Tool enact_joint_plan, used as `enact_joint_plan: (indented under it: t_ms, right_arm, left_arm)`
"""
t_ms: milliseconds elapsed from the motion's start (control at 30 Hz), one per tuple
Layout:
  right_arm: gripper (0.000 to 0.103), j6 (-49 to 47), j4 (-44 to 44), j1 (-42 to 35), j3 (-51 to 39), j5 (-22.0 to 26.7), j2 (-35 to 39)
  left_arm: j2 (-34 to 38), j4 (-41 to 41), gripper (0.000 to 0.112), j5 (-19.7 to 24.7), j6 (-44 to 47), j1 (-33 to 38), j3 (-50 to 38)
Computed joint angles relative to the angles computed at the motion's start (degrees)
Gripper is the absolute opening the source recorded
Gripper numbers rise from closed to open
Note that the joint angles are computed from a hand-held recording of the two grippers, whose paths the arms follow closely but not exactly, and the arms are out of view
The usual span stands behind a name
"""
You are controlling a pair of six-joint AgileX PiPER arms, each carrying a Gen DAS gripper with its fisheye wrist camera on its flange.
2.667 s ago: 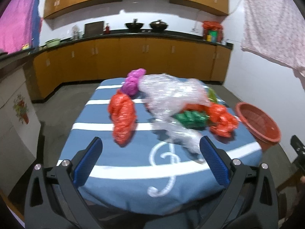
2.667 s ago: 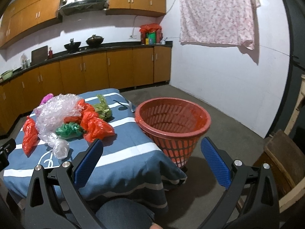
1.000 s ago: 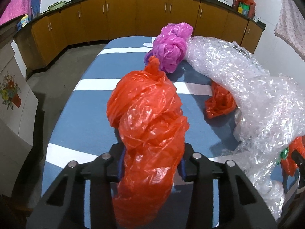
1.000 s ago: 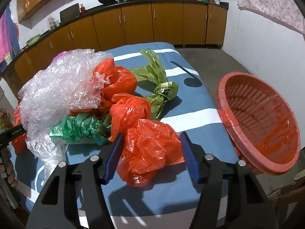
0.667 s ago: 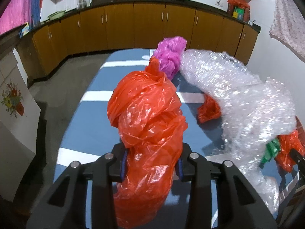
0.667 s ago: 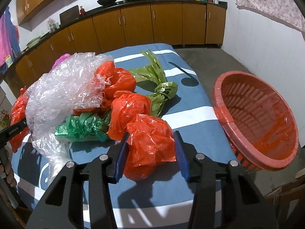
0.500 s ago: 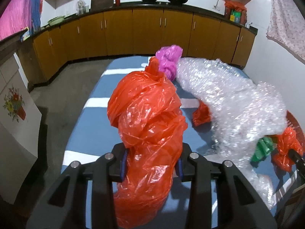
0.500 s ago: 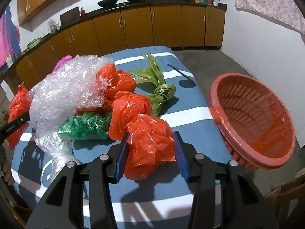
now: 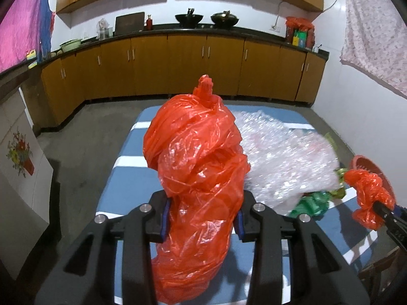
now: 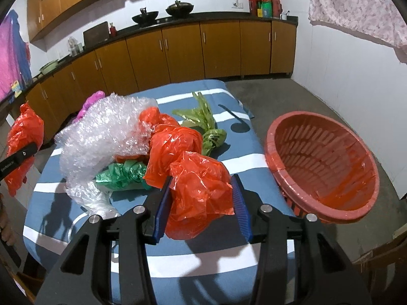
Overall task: Collect trash
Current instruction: 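Carry both red bags over the orange basket and open both tools to drop them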
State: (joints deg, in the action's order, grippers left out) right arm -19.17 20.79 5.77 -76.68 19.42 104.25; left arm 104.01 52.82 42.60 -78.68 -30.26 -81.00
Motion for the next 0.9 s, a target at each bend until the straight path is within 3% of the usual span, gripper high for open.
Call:
enact_joint_plan:
  t_ms: [300,533,900]
  right_arm:
    - [0.046,-4.10,4.77,-2.32,1.93,-0.87,-2.98]
    - [0.046,-6.94,8.14,-5.95,2.69,-1.55,-3.93]
    - [0.046,-7.95,9.03,-13.36,1.60,-1.89,-2.78]
  left_arm:
    - [-0.60,0.00,0.037,1.38,3.17,-3.34,-3.81]
    - [2.94,-1.55,0.037,2.58,7.62,-7.22,-11.16]
    - [17.08,-12.02,0.038,5.26,22.25,-10.71,-34.24]
